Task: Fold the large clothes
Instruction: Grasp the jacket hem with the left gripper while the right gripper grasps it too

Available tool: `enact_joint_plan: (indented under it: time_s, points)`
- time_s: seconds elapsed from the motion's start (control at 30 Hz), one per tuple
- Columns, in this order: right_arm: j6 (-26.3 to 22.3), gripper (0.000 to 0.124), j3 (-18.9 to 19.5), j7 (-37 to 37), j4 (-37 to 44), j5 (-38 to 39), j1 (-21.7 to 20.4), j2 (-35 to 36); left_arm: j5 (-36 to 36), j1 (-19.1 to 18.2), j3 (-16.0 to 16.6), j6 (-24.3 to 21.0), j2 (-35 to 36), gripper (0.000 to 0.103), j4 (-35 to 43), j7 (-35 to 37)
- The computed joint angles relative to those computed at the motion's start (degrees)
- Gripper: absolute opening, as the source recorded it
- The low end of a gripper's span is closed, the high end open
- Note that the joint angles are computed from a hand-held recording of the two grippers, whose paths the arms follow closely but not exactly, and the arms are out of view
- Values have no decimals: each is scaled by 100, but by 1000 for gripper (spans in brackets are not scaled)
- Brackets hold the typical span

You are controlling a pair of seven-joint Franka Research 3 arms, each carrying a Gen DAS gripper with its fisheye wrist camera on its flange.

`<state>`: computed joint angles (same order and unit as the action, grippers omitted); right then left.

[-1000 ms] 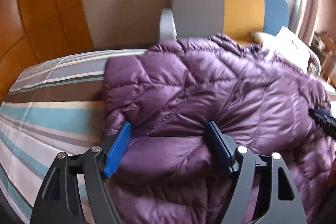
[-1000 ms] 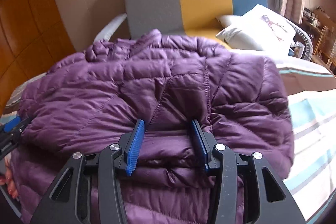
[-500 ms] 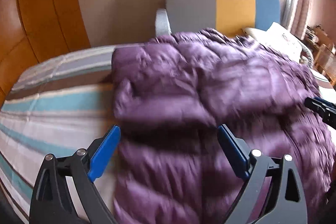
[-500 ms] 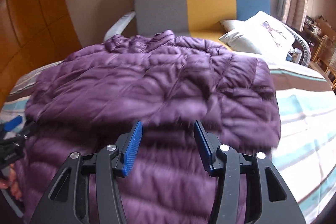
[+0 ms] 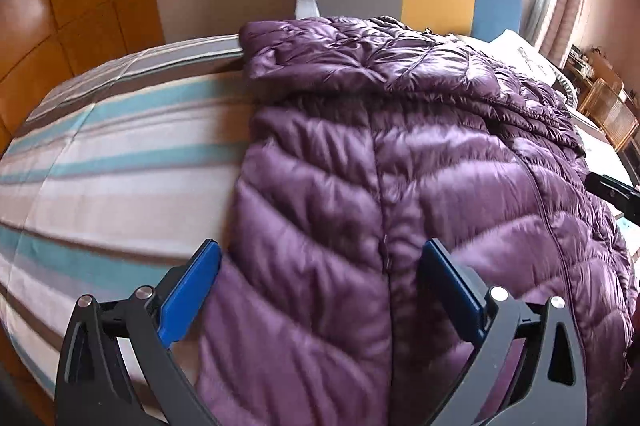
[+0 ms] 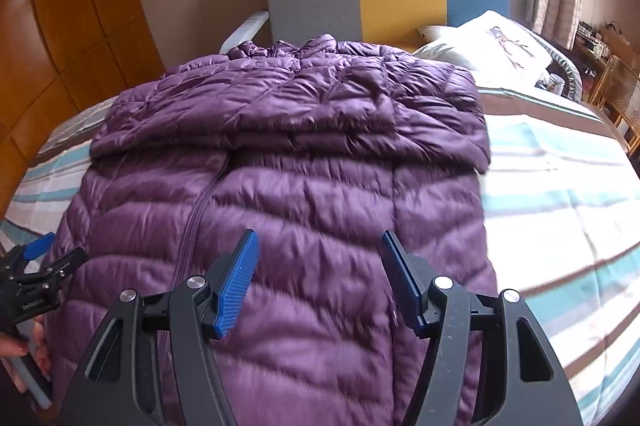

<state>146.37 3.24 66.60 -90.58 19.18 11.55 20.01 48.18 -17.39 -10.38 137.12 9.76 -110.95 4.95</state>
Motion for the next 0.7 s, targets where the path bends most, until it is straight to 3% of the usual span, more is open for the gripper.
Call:
enact_joint_plan:
  time_s: [0.43,0.6,0.7]
  points:
    - [282,63,-174,-657,-1559,404,-326,-1226,179,-98,-299,-300,-760,99,-899,-462]
    - [267,63,-353,-753,-2000,474,-517,-1594,141,-43,-390,-188,-1060,98,-1227,-399]
    - [276,63,-470,-700,-2256,377,-641,-1789,35,8,-434,74,-1286,87,-1532,-409]
